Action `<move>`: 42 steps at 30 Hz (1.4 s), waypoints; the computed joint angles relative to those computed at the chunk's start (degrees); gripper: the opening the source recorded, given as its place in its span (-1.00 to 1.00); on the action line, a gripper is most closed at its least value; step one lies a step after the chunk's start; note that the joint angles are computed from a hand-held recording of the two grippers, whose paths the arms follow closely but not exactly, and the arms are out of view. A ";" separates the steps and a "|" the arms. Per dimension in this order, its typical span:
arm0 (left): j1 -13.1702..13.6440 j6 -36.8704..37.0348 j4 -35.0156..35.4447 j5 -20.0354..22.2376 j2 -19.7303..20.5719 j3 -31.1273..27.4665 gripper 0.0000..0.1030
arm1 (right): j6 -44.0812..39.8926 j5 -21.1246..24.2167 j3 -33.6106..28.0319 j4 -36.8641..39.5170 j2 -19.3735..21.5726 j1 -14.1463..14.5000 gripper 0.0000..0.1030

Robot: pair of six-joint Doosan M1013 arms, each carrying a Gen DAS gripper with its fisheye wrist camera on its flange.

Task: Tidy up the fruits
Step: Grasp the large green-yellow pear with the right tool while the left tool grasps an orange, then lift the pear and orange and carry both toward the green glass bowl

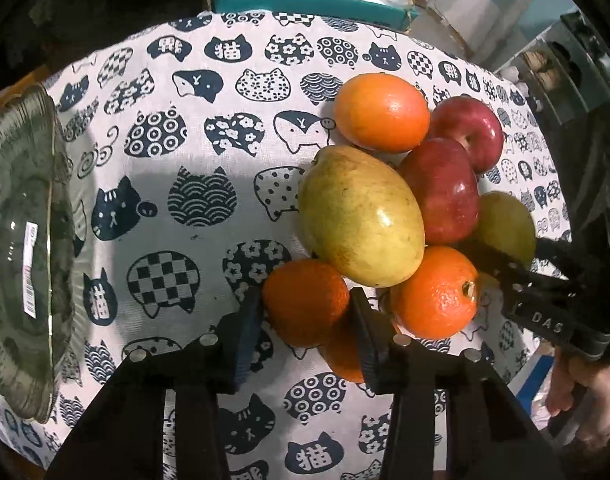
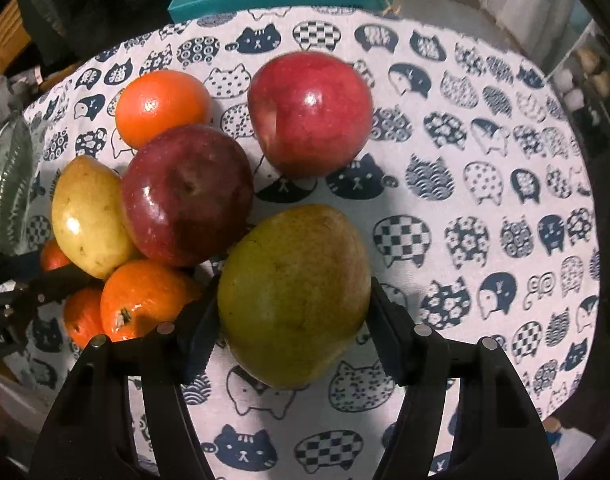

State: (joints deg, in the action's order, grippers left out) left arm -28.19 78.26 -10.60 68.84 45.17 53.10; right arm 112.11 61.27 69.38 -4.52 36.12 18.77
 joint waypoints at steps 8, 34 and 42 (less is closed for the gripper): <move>-0.57 0.71 3.62 -3.27 -2.16 2.21 -0.17 | 1.96 -3.34 1.31 -4.23 -2.09 0.66 0.30; -0.61 -5.00 11.88 -18.57 -11.73 9.26 -0.17 | 6.15 -16.03 2.72 -12.24 -8.58 2.93 0.30; -0.33 -7.75 15.95 -23.24 -14.85 11.76 -0.17 | 7.91 -19.78 2.52 -16.45 -10.43 4.24 0.30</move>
State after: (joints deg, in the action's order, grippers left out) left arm -28.52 70.50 5.35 45.60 30.32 64.86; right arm 120.03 41.49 71.90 -20.97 25.68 23.01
